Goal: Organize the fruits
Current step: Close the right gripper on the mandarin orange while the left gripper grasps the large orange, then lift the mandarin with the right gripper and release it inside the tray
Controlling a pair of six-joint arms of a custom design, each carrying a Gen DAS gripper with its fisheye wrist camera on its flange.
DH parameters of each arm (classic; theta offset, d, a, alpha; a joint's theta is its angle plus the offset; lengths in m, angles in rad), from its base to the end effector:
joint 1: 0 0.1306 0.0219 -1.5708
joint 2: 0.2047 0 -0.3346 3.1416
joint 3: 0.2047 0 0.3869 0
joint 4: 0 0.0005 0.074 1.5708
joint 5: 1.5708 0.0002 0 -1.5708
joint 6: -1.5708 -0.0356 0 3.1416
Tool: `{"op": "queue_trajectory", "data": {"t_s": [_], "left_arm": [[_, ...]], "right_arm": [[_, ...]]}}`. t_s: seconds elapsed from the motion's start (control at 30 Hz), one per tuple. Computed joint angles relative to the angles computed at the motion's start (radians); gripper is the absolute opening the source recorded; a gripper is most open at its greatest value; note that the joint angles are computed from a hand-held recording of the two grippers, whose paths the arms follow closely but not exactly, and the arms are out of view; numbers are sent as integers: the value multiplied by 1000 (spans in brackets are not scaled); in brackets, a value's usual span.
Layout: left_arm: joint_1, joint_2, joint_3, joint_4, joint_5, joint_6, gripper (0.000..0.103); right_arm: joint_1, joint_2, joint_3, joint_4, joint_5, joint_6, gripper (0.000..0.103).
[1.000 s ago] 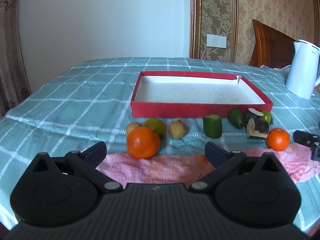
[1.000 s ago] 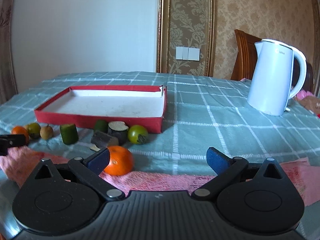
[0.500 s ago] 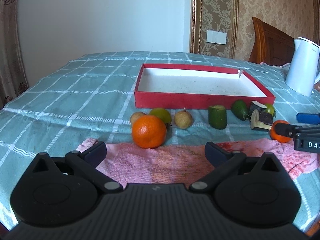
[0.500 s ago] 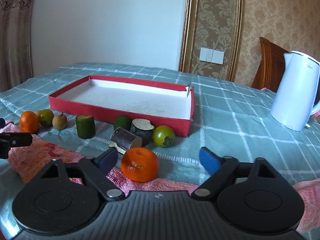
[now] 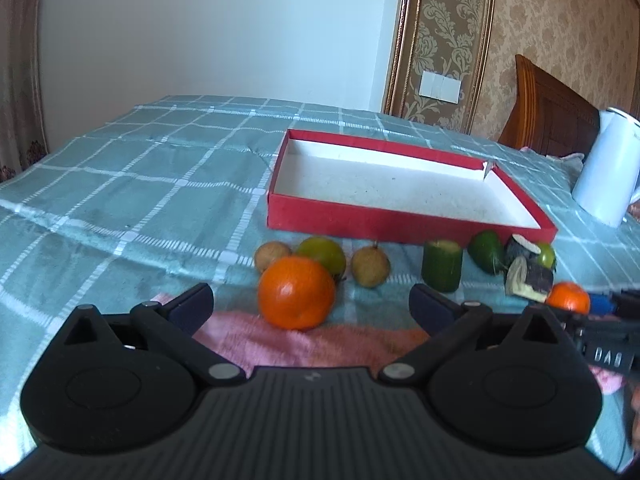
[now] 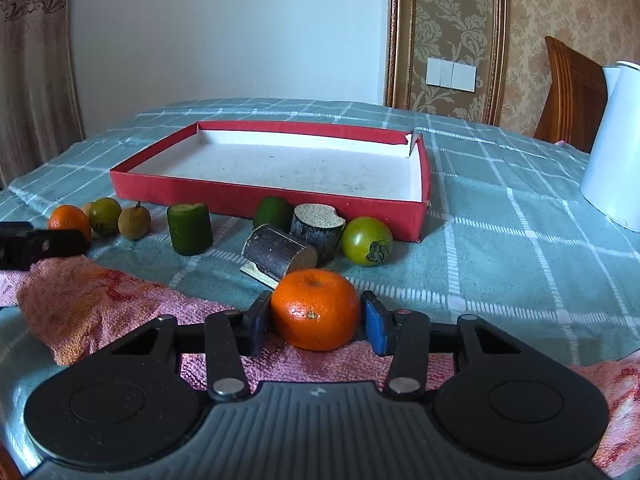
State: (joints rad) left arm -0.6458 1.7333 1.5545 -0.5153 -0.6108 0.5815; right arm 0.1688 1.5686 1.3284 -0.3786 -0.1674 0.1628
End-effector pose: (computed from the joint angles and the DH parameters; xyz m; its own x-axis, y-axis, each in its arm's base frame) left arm 0.4927 -0.3464 0.3079 -0.5043 -0.1834 -0.8438 -0.1628 0.9799 -0.1156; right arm 0.5450 0.0984 0.3029 -0.5157 -0.2500 -0.8195 -0.3881 0.9209 -0.0367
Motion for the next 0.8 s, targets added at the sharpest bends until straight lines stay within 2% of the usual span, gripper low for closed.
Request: {"op": "queue_trajectory", "data": {"t_s": [0.13, 0.2, 0.27, 0.3, 0.37, 0.47, 0.63, 0.8], "left_arm": [[13, 23, 31, -32, 28, 13, 101], [10, 31, 35, -39, 5, 0, 90], [10, 37, 39, -46, 7, -28, 73], [11, 38, 38, -49, 13, -30, 68], [13, 37, 31, -36, 13, -27, 52], [16, 35, 24, -26, 6, -28, 40], [21, 17, -8, 21, 14, -5, 40], [11, 17, -36, 83, -22, -74, 40]], "right_arm": [[4, -3, -10, 16, 13, 7, 47], [2, 0, -6, 13, 6, 0, 47], [0, 0, -6, 16, 2, -2, 47], [1, 0, -9, 21, 3, -3, 47], [2, -3, -16, 33, 7, -4, 47], [2, -3, -17, 35, 5, -10, 47], [-1, -6, -23, 42, -2, -14, 46], [-8, -9, -25, 45, -23, -43, 44]]}}
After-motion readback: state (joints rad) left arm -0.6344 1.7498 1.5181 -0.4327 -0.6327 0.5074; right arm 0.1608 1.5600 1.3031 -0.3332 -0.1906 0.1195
